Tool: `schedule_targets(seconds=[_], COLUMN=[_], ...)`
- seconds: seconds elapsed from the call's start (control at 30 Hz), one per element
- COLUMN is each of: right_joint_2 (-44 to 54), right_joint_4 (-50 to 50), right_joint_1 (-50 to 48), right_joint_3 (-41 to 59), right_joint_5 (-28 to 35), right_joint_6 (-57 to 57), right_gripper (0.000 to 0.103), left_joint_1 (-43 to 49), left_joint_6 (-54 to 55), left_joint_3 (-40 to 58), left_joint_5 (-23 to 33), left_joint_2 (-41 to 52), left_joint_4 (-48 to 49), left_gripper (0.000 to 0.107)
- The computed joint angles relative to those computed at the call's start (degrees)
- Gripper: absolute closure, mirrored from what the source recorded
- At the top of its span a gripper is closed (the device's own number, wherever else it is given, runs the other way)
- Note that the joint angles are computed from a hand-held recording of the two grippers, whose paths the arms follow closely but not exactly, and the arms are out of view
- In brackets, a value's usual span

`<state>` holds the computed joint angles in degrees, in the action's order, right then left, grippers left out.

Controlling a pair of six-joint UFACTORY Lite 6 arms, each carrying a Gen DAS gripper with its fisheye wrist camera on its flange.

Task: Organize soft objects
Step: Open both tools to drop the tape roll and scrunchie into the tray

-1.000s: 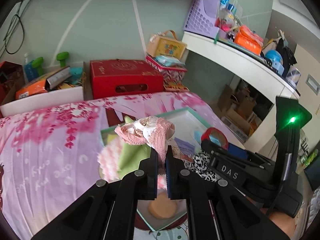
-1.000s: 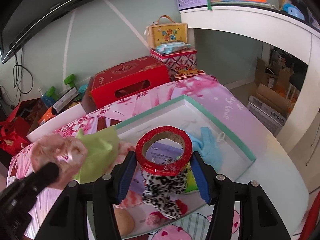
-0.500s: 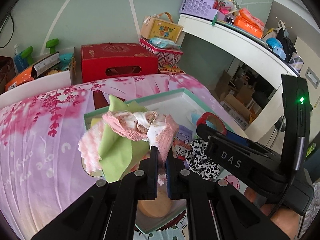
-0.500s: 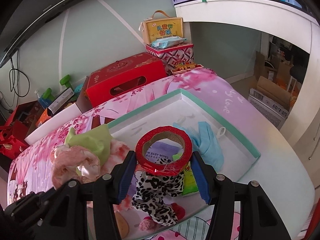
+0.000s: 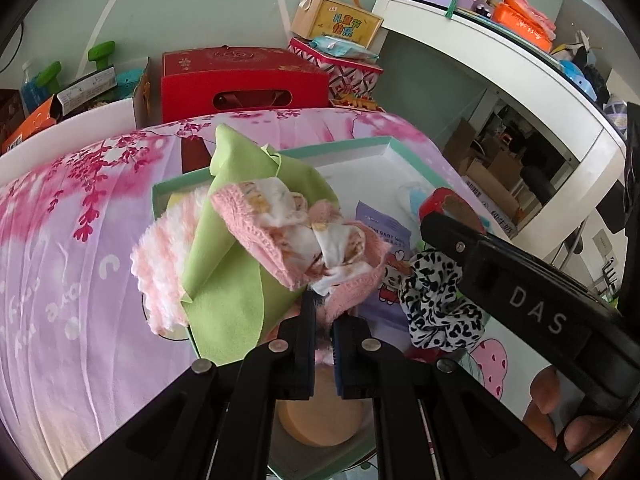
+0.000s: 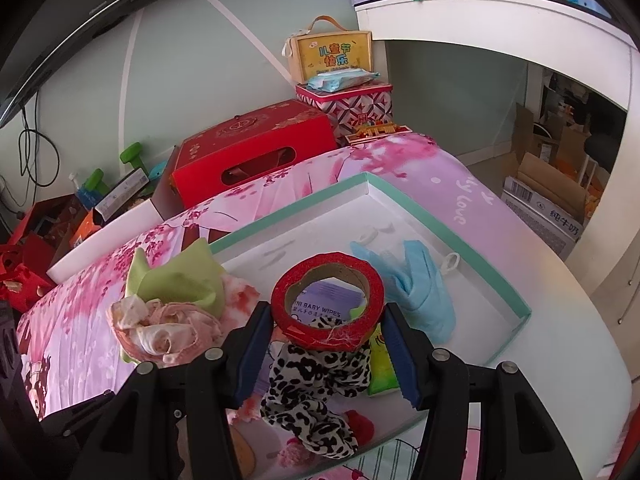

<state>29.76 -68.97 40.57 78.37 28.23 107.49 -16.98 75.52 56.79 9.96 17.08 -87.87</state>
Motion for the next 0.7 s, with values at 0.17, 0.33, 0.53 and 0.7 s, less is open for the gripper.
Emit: schedule_targets(seconds=[0.17, 0.33, 0.53, 0.7], right_joint_2=[-0.2, 0.16, -0.17, -0.02], right_joint_4=[-0.34, 0.92, 1.77, 3.43], right_joint_1=[0.03, 0.2, 0.19, 0.43], right_joint_3=[-0.3, 0.41, 0.21, 0.82], right_joint_5=[-0.25, 0.49, 1.12, 1.91], right_joint_6=[0.48, -1.08, -1.67, -3.67], right_gripper=[0.043, 0.037, 0.034, 0.034], left_joint_1=[-0.89, -1.17, -1.44, -1.33], left_joint_6=[-6.95, -19.42, -29.06, -33.3], left_joint_3=[-0.56, -0.79, -2.05, -3.28], left_joint_5=[-1.21, -1.04, -0.79, -0.1], left_joint_2=[-1.76, -2.92, -5.34, -7.83], left_joint_4=[7.77, 20.59, 30.72, 35.57], left_gripper=[0.1, 0.098, 0.074, 0.064])
